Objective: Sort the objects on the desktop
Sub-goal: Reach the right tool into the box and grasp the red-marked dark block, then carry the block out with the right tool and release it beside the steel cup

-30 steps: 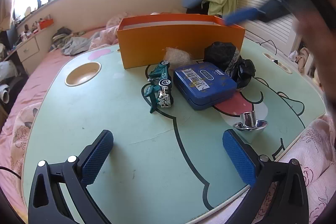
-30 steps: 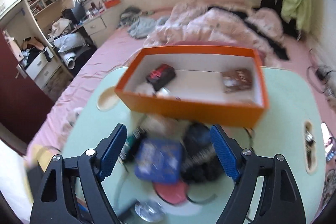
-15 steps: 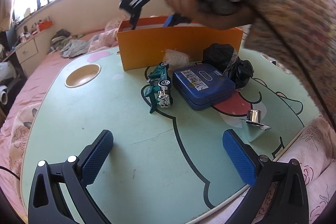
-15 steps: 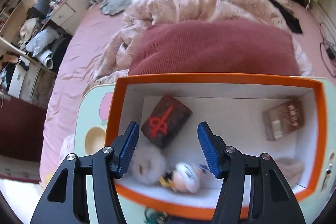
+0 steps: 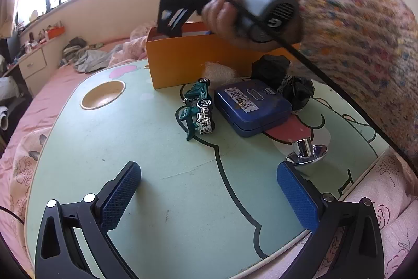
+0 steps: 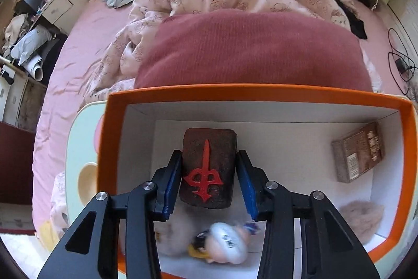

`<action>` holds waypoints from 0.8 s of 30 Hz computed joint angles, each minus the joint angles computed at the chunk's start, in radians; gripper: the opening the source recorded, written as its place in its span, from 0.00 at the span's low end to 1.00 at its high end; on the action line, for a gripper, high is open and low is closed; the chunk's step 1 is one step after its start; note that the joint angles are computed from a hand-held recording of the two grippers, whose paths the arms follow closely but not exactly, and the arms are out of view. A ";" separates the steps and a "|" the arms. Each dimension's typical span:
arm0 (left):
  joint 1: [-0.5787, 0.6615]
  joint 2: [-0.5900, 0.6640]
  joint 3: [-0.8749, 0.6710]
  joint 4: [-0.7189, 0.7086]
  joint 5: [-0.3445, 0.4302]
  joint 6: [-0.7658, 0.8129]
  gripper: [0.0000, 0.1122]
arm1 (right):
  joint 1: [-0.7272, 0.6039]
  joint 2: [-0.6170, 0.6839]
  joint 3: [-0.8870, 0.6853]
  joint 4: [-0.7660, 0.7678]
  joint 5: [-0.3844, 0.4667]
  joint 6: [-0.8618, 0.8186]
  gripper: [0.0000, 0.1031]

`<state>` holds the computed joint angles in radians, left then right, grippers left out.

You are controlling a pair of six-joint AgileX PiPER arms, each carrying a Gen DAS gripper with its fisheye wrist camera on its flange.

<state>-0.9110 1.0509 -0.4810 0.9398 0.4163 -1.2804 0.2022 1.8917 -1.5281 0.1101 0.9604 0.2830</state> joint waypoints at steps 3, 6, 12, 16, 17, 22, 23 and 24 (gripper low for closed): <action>-0.003 0.000 0.000 0.003 0.002 -0.005 0.92 | -0.039 -0.100 0.090 0.081 -0.082 -0.099 0.41; -0.004 0.001 0.000 0.007 0.003 -0.009 0.92 | -0.065 -0.291 0.228 0.140 -0.180 -0.206 0.41; -0.004 0.002 -0.001 0.007 0.004 -0.009 0.92 | -0.167 -0.667 0.446 0.303 -0.116 -0.481 0.41; -0.005 0.003 -0.003 0.007 0.005 -0.009 0.92 | -0.238 -0.887 0.640 0.288 -0.055 -0.601 0.41; -0.005 0.004 -0.003 0.007 0.005 -0.010 0.92 | -0.288 -0.916 0.683 0.320 -0.024 -0.662 0.41; -0.005 0.003 -0.003 0.005 0.005 -0.007 0.92 | -0.437 -0.960 0.869 0.350 0.046 -0.806 0.42; -0.005 0.003 -0.003 0.005 0.005 -0.007 0.92 | -0.416 -0.959 0.892 0.333 0.021 -0.795 0.42; -0.005 0.002 -0.002 0.004 0.005 -0.006 0.92 | -0.385 -0.970 0.911 0.315 0.003 -0.774 0.42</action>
